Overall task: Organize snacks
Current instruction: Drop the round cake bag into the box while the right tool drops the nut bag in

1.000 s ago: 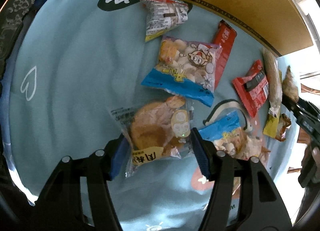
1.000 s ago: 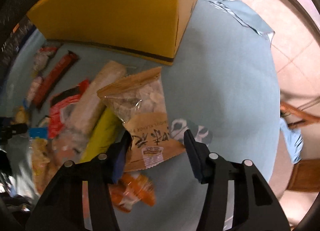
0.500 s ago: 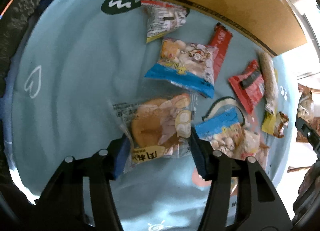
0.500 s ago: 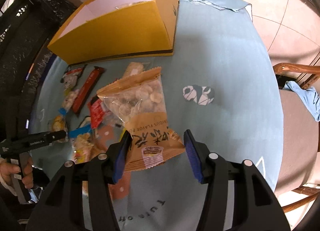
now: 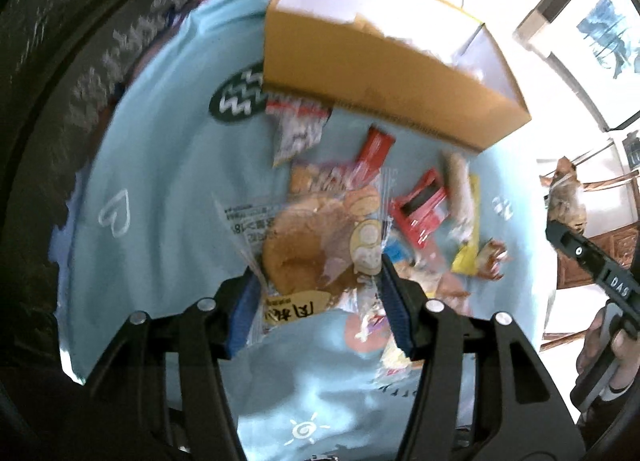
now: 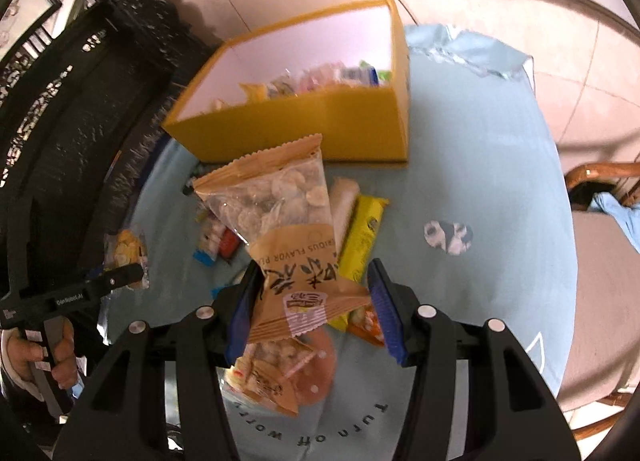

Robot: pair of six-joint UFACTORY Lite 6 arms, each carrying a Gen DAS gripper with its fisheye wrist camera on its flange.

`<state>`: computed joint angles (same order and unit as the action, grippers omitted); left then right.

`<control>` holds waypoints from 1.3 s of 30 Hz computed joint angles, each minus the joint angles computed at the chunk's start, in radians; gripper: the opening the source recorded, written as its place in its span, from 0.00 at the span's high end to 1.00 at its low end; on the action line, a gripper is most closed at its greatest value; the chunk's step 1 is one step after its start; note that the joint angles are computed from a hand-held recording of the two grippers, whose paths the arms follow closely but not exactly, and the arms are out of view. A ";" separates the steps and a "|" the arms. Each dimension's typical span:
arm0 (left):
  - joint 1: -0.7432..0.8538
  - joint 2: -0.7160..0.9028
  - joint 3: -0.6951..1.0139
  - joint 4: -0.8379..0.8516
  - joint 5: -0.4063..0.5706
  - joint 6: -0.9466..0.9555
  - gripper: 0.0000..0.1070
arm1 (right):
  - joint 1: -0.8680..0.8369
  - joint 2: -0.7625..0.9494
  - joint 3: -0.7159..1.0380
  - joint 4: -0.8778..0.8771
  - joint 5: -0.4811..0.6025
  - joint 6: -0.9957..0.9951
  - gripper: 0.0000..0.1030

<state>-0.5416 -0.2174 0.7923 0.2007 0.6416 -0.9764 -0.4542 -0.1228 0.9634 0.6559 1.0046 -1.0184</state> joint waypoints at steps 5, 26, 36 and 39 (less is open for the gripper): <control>0.025 0.130 0.217 0.049 0.042 0.014 0.47 | 0.012 0.037 0.113 0.040 0.046 0.027 0.47; 0.275 0.956 1.341 -0.081 0.249 0.394 0.47 | 0.261 0.695 0.914 0.005 -0.063 0.418 0.47; 0.301 1.083 1.443 -0.079 0.226 0.327 0.11 | 0.307 0.729 0.900 -0.134 -0.213 0.626 0.28; 0.302 0.991 1.291 -0.097 0.182 0.329 0.11 | 0.277 0.696 0.852 -0.092 -0.165 0.587 0.28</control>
<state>-0.2392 0.7736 2.0830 0.1041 0.8233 -0.6473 -0.1774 0.5734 1.8158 0.5644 0.8393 -0.4317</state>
